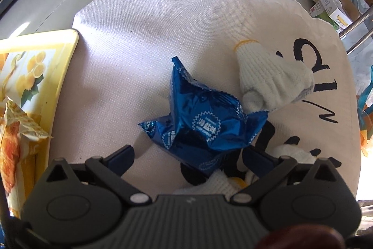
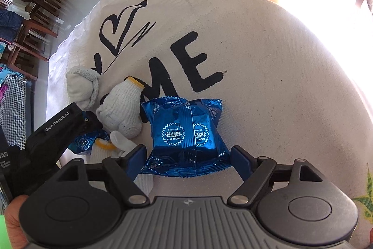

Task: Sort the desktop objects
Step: 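Close the left tool on another blue foil packet while the right tool holds its packet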

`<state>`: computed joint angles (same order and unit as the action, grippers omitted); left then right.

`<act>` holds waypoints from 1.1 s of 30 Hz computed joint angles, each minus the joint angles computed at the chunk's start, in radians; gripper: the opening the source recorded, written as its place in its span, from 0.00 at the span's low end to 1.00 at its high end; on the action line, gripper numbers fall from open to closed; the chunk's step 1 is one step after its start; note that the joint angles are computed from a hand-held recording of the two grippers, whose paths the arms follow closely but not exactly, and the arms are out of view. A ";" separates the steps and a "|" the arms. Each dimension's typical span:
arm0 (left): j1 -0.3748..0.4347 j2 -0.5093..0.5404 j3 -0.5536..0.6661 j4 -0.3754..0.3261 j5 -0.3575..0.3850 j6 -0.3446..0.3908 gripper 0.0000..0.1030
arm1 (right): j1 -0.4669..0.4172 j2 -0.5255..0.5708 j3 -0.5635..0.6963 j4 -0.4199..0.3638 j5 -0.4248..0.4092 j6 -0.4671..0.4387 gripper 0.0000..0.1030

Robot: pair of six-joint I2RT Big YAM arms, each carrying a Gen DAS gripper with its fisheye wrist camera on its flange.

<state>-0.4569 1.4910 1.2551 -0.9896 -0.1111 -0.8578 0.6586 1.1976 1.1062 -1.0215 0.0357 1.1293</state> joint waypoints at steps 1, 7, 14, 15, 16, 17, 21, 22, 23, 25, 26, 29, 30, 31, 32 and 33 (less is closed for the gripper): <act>0.000 0.005 0.002 -0.003 -0.006 -0.005 0.99 | 0.000 0.000 0.000 0.000 -0.001 -0.001 0.77; -0.018 0.032 0.023 -0.018 -0.056 -0.004 0.99 | -0.002 -0.001 -0.003 0.005 -0.005 0.004 0.77; -0.040 0.056 0.047 -0.057 -0.114 -0.010 0.97 | -0.005 0.007 -0.005 0.012 -0.020 -0.004 0.78; -0.043 0.051 0.045 -0.055 -0.126 -0.011 0.92 | -0.004 0.009 -0.006 0.014 -0.017 -0.004 0.78; -0.047 0.049 0.045 -0.052 -0.138 -0.003 0.87 | -0.003 0.009 -0.007 0.019 -0.015 -0.004 0.78; -0.049 0.047 0.044 -0.049 -0.143 0.007 0.86 | -0.002 0.009 -0.010 0.026 -0.016 -0.007 0.78; -0.039 0.015 0.019 -0.035 -0.121 -0.014 0.84 | 0.003 0.002 -0.024 0.055 -0.023 -0.018 0.74; -0.037 0.012 0.022 -0.035 -0.117 -0.019 0.84 | 0.004 -0.001 -0.026 0.061 -0.021 -0.019 0.73; -0.037 0.007 0.024 -0.035 -0.119 -0.020 0.84 | 0.003 -0.005 -0.027 0.068 -0.019 -0.023 0.72; -0.039 0.002 0.033 -0.037 -0.129 -0.011 0.84 | 0.005 -0.014 -0.026 0.086 -0.010 -0.036 0.71; -0.041 -0.001 0.038 -0.038 -0.134 -0.011 0.84 | 0.009 -0.021 -0.026 0.095 0.000 -0.040 0.70; -0.041 -0.023 0.041 -0.030 -0.122 -0.005 0.84 | 0.009 -0.038 -0.028 0.138 -0.002 -0.060 0.55; -0.042 -0.031 0.040 -0.020 -0.118 0.003 0.84 | 0.008 -0.042 -0.030 0.150 -0.010 -0.064 0.55; -0.046 -0.041 0.036 -0.016 -0.119 0.011 0.84 | 0.009 -0.043 -0.031 0.158 -0.012 -0.067 0.55; -0.050 -0.045 0.036 -0.016 -0.122 0.019 0.84 | 0.011 -0.039 -0.028 0.150 -0.010 -0.072 0.55; -0.056 -0.044 0.044 -0.022 -0.131 0.023 0.84 | 0.013 -0.031 -0.021 0.132 -0.003 -0.069 0.55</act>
<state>-0.5133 1.4467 1.2987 -1.0119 -0.2421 -0.8345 0.6721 1.1662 1.0850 -0.8894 0.0330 1.0604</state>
